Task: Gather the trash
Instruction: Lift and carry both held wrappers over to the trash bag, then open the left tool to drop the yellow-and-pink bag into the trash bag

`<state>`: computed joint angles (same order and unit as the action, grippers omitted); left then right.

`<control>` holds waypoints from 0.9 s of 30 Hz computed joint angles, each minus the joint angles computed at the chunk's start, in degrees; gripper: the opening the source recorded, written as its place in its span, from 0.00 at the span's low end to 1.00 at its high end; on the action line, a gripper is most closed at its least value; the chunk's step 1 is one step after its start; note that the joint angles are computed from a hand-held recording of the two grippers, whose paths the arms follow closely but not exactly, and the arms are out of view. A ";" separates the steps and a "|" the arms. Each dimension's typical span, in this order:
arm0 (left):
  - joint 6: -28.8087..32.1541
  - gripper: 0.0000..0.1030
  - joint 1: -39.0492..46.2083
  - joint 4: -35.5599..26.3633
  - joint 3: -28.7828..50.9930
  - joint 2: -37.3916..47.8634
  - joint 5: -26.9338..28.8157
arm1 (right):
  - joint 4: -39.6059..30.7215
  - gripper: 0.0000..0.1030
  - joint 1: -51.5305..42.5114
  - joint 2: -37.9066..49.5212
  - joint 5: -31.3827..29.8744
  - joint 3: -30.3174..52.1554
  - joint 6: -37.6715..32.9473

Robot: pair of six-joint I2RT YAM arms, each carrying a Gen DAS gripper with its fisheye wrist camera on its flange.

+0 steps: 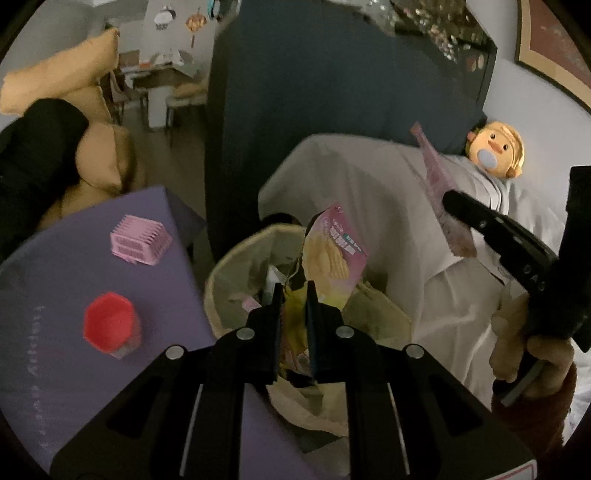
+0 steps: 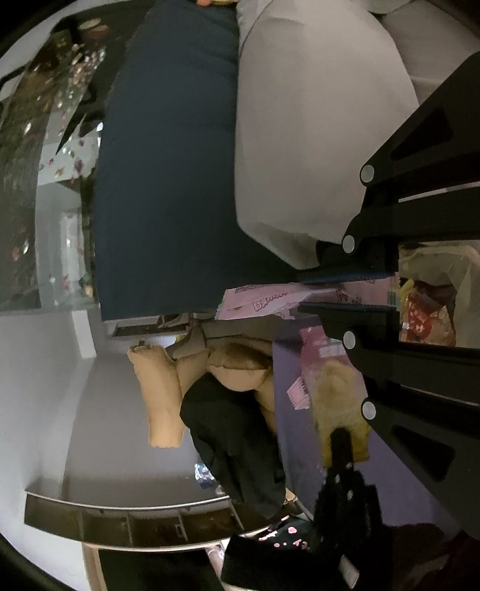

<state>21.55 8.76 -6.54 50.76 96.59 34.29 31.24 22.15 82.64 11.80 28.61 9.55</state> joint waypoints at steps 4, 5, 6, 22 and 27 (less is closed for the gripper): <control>-1.25 0.09 -1.95 1.16 1.15 3.45 -2.53 | 0.84 0.11 -1.48 1.37 -1.38 -0.44 0.96; -1.65 0.09 -2.39 1.39 1.61 4.43 -3.19 | 0.87 0.11 -1.61 1.67 -1.52 -0.39 1.11; -2.09 0.09 -2.77 1.54 2.34 5.85 -4.02 | 1.00 0.11 -1.55 1.91 -1.49 -0.43 1.20; -3.76 0.37 -5.41 4.34 2.95 8.96 -6.72 | 2.00 0.11 -1.94 6.16 -2.74 0.55 2.99; -4.24 0.40 -3.43 5.55 0.68 5.58 -6.30 | 3.14 0.11 -1.40 8.83 -3.90 1.52 4.39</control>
